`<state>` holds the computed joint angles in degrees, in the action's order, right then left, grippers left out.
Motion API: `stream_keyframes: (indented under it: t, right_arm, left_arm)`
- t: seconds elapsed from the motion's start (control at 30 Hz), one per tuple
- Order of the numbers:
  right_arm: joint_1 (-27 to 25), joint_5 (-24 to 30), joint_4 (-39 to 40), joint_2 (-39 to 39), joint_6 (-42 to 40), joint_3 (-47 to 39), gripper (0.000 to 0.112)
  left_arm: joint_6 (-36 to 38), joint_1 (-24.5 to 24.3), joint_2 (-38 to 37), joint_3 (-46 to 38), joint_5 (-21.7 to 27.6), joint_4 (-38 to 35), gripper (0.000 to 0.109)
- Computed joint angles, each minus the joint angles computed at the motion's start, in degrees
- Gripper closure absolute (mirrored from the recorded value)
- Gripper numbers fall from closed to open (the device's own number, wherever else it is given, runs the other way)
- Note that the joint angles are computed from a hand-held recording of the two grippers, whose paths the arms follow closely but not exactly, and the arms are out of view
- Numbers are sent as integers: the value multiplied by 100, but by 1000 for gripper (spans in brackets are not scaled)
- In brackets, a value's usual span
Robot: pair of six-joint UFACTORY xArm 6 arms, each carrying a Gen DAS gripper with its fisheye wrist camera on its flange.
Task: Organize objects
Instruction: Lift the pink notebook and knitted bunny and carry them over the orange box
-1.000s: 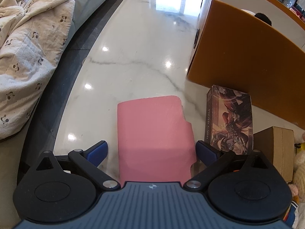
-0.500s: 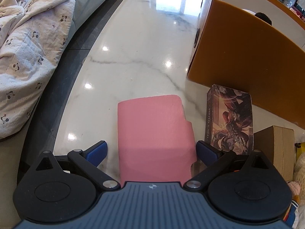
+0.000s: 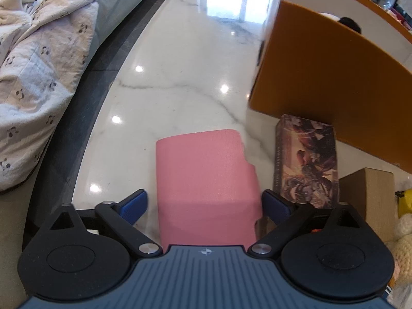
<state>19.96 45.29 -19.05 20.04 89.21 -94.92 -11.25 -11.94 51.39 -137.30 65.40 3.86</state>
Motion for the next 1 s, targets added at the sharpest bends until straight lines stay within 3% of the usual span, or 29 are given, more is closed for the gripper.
stream_keyframes:
  t: [0.07,0.2,0.37,0.4,1.0]
  right_arm:
    - [-14,-94,-9,-6,-101,38,14]
    - [-103,-521,51,-181,-242,368,40]
    - [-189,-1010,157,-353,-413,712,53]
    - [-191,-1076,67,-382,-402,745,66]
    - [-57,-1089,-987,-504,-676,523,69]
  left_arm:
    - [46,-30,-69,92,-72,62,12]
    - [1,-12,-70,123,-129,29,13]
    - [-36,-39,-147,258,-202,129,14]
    - [-61,-51,-231,397,-258,148,14]
    - [-105,-142,-747,1044,-624,295,15]
